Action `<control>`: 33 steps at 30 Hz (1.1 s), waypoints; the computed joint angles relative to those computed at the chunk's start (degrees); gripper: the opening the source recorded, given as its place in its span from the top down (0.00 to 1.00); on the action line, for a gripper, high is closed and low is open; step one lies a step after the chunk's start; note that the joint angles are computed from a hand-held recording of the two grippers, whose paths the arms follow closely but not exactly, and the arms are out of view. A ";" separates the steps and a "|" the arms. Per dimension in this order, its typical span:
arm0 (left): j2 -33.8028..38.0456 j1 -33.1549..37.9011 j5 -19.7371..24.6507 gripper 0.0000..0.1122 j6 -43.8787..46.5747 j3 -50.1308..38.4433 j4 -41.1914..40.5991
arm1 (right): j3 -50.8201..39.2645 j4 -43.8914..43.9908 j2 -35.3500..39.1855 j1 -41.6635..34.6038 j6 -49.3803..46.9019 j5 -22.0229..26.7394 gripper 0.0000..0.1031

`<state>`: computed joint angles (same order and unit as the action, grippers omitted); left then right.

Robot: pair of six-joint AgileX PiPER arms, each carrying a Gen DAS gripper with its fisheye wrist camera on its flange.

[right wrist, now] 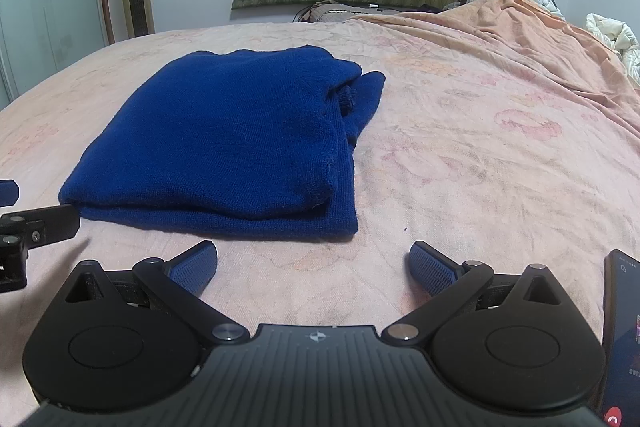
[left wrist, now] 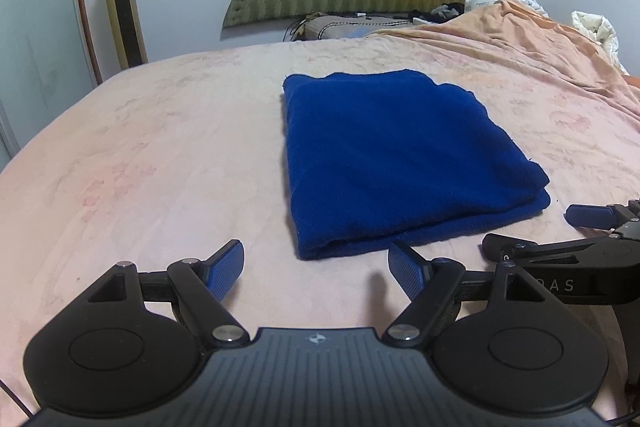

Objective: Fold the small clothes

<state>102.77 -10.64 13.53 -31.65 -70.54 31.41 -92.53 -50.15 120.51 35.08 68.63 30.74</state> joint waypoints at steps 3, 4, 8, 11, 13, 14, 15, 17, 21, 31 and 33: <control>0.12 0.24 0.57 0.29 4.63 -0.24 -4.77 | 0.00 0.00 0.00 0.00 0.00 0.00 0.00; -0.01 0.21 0.47 0.29 3.77 -0.04 -3.83 | 0.00 0.00 0.00 0.00 0.00 0.00 0.00; -0.55 0.29 0.28 0.29 2.23 0.37 -2.07 | 0.07 -0.01 -0.06 0.00 0.00 0.00 0.00; -0.78 0.58 0.59 0.29 4.31 0.06 -4.22 | 0.00 0.00 0.00 0.00 0.00 0.00 0.00; -0.78 0.62 1.09 0.29 4.46 -0.31 -4.61 | 0.01 0.01 -0.02 0.01 -0.01 0.01 0.00; -0.81 0.79 1.13 0.29 5.84 -0.45 -6.09 | 0.01 0.01 -0.02 0.01 -0.01 0.01 0.00; -1.04 1.06 0.97 0.29 7.39 -0.29 -7.76 | -0.01 0.01 0.00 0.01 -0.01 0.02 0.00; -1.40 1.21 0.66 0.29 8.21 -0.03 -8.82 | 0.02 0.00 -0.02 0.01 0.00 0.02 0.00; -1.93 1.04 0.56 0.29 6.17 0.40 -6.40 | -0.01 0.00 0.00 0.01 -0.01 0.03 0.00; -2.04 0.73 0.72 0.29 6.94 0.55 -6.62 | -0.03 0.01 0.01 0.02 -0.01 0.03 0.00; -1.85 0.89 0.98 0.29 7.98 0.31 -7.93 | -0.06 0.01 0.04 0.02 -0.02 0.04 0.00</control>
